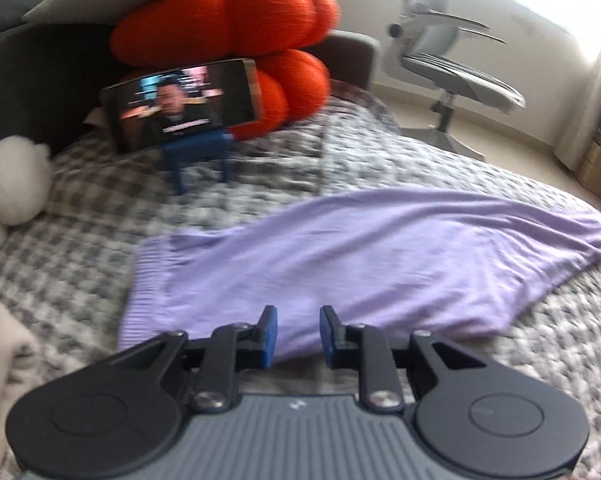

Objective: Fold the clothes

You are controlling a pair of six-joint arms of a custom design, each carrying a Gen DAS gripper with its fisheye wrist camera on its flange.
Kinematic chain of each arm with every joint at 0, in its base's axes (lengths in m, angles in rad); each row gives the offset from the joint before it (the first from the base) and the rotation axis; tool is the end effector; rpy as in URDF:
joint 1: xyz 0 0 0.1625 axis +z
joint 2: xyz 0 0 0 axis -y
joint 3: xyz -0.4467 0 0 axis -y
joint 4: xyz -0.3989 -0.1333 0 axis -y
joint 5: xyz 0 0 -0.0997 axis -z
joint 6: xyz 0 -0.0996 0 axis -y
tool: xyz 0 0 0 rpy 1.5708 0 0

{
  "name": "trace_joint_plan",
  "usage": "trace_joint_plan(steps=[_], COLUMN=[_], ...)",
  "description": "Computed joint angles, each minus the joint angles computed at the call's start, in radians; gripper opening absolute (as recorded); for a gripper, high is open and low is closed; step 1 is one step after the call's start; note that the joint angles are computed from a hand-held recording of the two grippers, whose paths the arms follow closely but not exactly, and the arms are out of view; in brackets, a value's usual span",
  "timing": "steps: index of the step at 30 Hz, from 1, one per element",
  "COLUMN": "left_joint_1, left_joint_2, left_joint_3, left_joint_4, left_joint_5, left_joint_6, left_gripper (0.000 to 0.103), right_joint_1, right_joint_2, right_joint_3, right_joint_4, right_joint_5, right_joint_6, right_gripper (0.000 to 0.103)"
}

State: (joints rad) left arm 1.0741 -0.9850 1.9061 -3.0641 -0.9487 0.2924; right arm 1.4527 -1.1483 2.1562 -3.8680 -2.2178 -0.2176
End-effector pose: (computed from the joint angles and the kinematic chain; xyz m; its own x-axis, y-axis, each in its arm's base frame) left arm -0.1253 -0.6327 0.2030 -0.7126 0.3182 -0.6252 0.6329 0.6761 -0.3773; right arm 0.0138 -0.5052 0.3063 -0.7141 0.5937 0.3709 -0.1244 0.4138 -0.9018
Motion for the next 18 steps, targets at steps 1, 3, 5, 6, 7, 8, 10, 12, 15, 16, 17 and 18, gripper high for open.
trace_joint_plan(steps=[1, 3, 5, 6, 7, 8, 10, 12, 15, 16, 17, 18], left_joint_1=[-0.006, -0.02, -0.036, -0.044, -0.05, -0.055, -0.063, -0.075, -0.086, -0.087, -0.085, -0.083], left_joint_2=[0.003, 0.01, 0.023, 0.03, 0.036, 0.042, 0.055, 0.073, 0.101, 0.11, 0.118, 0.127], left_joint_3=[0.002, 0.004, 0.005, 0.006, 0.005, 0.001, -0.005, -0.012, -0.038, -0.048, -0.061, -0.073], left_joint_4=[0.008, 0.033, 0.046, 0.049, 0.055, 0.068, 0.09, 0.1, 0.112, 0.118, 0.127, 0.137], left_joint_5=[-0.012, -0.034, -0.056, -0.068, -0.083, -0.106, -0.146, -0.16, -0.163, -0.165, -0.168, -0.169], left_joint_6=[0.0, 0.007, 0.032, 0.045, 0.055, 0.058, 0.067, 0.089, 0.122, 0.126, 0.119, 0.112], left_gripper=[0.024, 0.025, 0.026, 0.027, 0.027, 0.028, 0.029, 0.03, 0.031, 0.033, 0.033, 0.033], right_joint_1=[-0.018, -0.051, -0.077, -0.088, -0.1, -0.112, -0.123, -0.125, -0.123, -0.124, -0.122, -0.117], right_joint_2=[-0.021, -0.058, -0.082, -0.09, -0.095, -0.097, -0.091, -0.08, -0.072, -0.073, -0.068, -0.061], right_joint_3=[0.016, 0.036, 0.037, 0.03, 0.021, 0.008, -0.027, -0.068, -0.112, -0.13, -0.153, -0.177], right_joint_4=[-0.004, 0.007, 0.029, 0.046, 0.062, 0.078, 0.107, 0.132, 0.127, 0.14, 0.162, 0.185], right_joint_5=[0.004, 0.021, 0.038, 0.055, 0.077, 0.103, 0.123, 0.125, 0.157, 0.171, 0.173, 0.165], right_joint_6=[0.035, 0.084, 0.098, 0.096, 0.094, 0.095, 0.073, 0.031, -0.093, -0.143, -0.202, -0.273], right_gripper=[0.014, 0.014, 0.014, 0.014, 0.014, 0.014, 0.014, 0.014, 0.015, 0.021, 0.034, 0.039])
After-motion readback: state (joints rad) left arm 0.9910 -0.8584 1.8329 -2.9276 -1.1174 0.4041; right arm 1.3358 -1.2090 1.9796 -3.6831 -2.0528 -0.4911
